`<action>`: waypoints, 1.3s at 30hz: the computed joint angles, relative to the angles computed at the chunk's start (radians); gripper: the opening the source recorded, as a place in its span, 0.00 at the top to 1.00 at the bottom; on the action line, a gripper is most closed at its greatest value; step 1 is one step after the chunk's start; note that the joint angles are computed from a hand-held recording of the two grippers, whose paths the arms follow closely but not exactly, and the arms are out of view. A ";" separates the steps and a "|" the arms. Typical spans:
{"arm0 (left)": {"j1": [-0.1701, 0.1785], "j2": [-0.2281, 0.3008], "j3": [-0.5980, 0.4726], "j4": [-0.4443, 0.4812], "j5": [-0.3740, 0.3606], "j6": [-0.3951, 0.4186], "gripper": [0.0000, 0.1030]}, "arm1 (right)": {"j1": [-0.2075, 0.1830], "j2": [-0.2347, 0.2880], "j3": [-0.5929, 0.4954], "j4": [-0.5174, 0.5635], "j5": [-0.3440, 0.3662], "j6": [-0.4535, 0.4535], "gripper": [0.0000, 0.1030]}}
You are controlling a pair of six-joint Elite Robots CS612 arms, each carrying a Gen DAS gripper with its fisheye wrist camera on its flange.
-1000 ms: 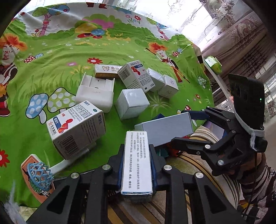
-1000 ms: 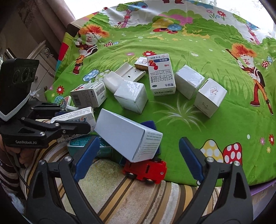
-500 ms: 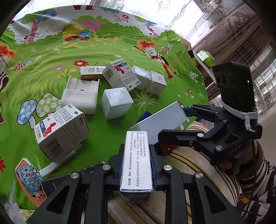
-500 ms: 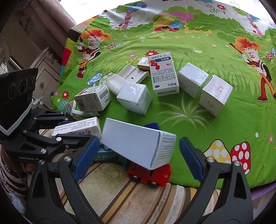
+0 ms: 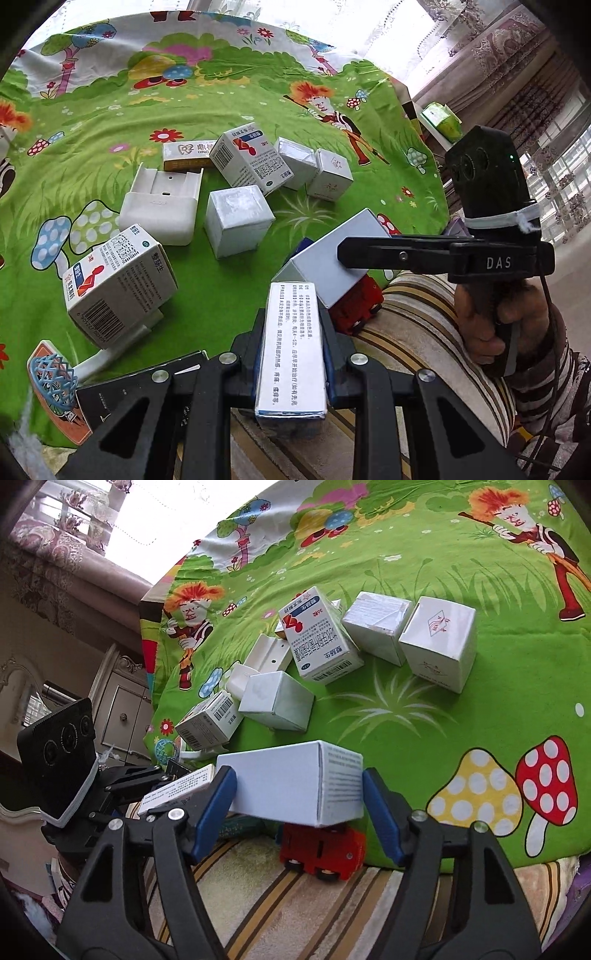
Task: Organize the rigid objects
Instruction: 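Carry both held white boxes into the purple storage box and release them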
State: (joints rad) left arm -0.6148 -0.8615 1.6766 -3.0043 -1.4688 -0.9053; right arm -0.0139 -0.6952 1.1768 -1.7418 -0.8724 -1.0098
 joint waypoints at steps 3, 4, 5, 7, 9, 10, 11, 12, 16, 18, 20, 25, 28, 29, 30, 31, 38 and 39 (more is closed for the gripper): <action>-0.002 0.000 -0.002 0.002 0.007 -0.006 0.75 | -0.007 0.001 -0.003 0.012 0.013 0.003 0.35; -0.004 0.000 -0.004 0.004 0.010 -0.005 0.75 | -0.009 -0.001 0.000 0.009 0.017 0.004 0.36; -0.006 -0.001 -0.005 0.006 0.015 -0.005 0.75 | -0.011 -0.004 0.005 0.003 0.022 0.004 0.36; -0.009 -0.001 -0.006 -0.001 0.021 -0.005 0.75 | -0.016 -0.009 0.011 -0.002 0.035 0.001 0.37; -0.014 -0.002 -0.006 -0.010 0.027 -0.007 0.75 | -0.022 -0.016 0.021 -0.013 0.046 0.000 0.37; -0.016 -0.002 -0.007 -0.015 0.030 -0.007 0.75 | -0.026 -0.020 0.027 -0.020 0.051 0.000 0.38; -0.019 -0.002 -0.009 -0.018 0.033 -0.007 0.75 | -0.029 -0.024 0.033 -0.026 0.055 0.000 0.38; -0.022 -0.002 -0.011 -0.018 0.037 -0.008 0.75 | -0.032 -0.028 0.038 -0.033 0.060 0.001 0.38; -0.034 -0.001 -0.016 -0.035 0.050 -0.018 0.75 | -0.047 -0.038 0.051 -0.032 0.076 -0.003 0.38; -0.041 0.000 -0.018 -0.046 0.053 -0.022 0.75 | -0.055 -0.046 0.060 -0.034 0.084 -0.007 0.39; -0.049 0.002 -0.023 -0.052 0.056 -0.022 0.75 | -0.063 -0.057 0.074 -0.047 0.088 -0.013 0.39; -0.067 0.010 -0.045 -0.053 0.059 -0.019 0.75 | -0.092 -0.077 0.098 -0.063 0.104 -0.013 0.42; -0.076 0.021 -0.071 -0.034 0.046 -0.012 0.75 | -0.111 -0.089 0.114 -0.080 0.104 -0.001 0.43; -0.079 0.025 -0.083 -0.023 0.040 -0.005 0.75 | -0.118 -0.095 0.124 -0.098 0.100 0.002 0.43; -0.082 0.030 -0.095 -0.015 0.034 0.003 0.75 | -0.125 -0.100 0.134 -0.115 0.098 0.006 0.43; -0.085 0.035 -0.106 -0.010 0.027 0.009 0.75 | -0.133 -0.103 0.140 -0.125 0.099 0.013 0.43; -0.103 0.083 -0.213 0.044 -0.020 0.062 0.75 | -0.197 -0.120 0.169 -0.187 0.107 0.072 0.43; -0.105 0.091 -0.230 0.052 -0.026 0.068 0.75 | -0.206 -0.123 0.173 -0.201 0.108 0.083 0.43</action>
State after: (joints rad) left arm -0.7203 -0.7710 1.4461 -2.9528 -1.4951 -0.8374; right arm -0.2196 -0.8185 1.3499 -1.9431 -0.7640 -0.9273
